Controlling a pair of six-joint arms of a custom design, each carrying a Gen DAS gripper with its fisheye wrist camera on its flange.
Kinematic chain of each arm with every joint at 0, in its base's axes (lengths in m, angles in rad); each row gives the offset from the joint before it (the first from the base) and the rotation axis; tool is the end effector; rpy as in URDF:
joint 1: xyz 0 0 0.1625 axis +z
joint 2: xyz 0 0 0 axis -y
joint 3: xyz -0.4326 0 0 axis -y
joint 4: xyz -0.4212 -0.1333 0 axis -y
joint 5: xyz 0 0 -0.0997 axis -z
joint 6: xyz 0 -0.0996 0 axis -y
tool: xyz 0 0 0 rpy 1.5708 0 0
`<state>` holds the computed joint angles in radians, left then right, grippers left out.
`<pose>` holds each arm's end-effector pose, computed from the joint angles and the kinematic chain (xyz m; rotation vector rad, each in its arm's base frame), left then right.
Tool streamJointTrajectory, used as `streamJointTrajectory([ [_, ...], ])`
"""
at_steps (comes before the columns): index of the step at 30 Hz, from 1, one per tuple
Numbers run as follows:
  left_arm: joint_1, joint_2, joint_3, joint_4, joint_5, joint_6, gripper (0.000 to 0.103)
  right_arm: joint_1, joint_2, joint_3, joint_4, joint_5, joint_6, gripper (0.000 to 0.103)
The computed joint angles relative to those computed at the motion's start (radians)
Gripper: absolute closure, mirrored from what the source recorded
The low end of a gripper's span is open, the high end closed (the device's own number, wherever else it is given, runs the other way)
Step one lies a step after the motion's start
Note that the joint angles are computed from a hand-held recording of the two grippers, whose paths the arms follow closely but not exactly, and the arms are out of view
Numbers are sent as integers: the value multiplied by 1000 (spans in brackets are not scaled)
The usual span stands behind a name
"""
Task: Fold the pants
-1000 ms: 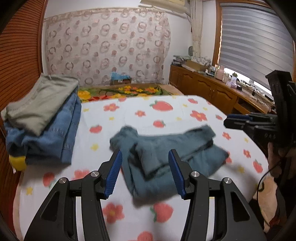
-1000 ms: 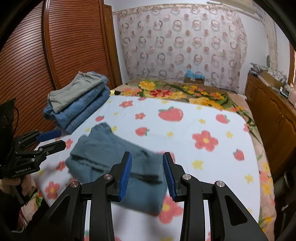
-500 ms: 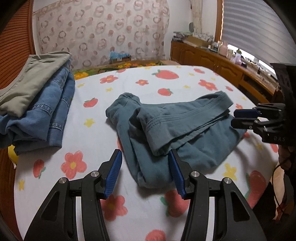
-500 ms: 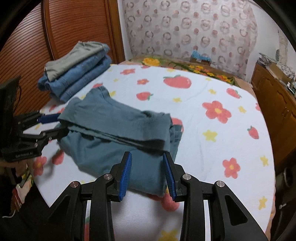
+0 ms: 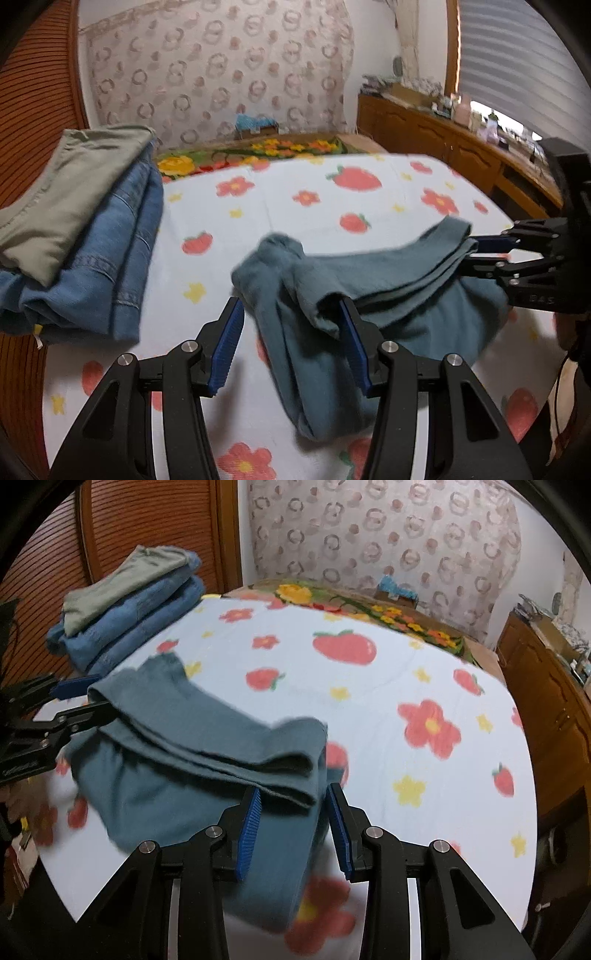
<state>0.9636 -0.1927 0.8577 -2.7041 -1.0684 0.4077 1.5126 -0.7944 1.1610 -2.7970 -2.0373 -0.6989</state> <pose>-0.3558 -0.8297 -0.0475 1.1280 2.3572 -0.6857 0.0401 -0.8326 0.3376 0.4858 -2.2583 0.7765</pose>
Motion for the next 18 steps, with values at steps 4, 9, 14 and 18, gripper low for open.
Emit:
streamJointTrajectory([
  [4, 2, -21, 15, -27, -48, -4, 50, -4, 28, -58, 4, 35, 11, 66],
  [9, 4, -45, 33, -43, -80, -13, 50, -14, 68, -141, 5, 51, 58, 66],
  [14, 4, -63, 60, -29, -106, -14, 50, -24, 87, -187, 29, 53, 103, 66],
  [18, 4, -69, 76, 7, -126, -1, 50, -26, 87, -178, 4, 48, 83, 66],
])
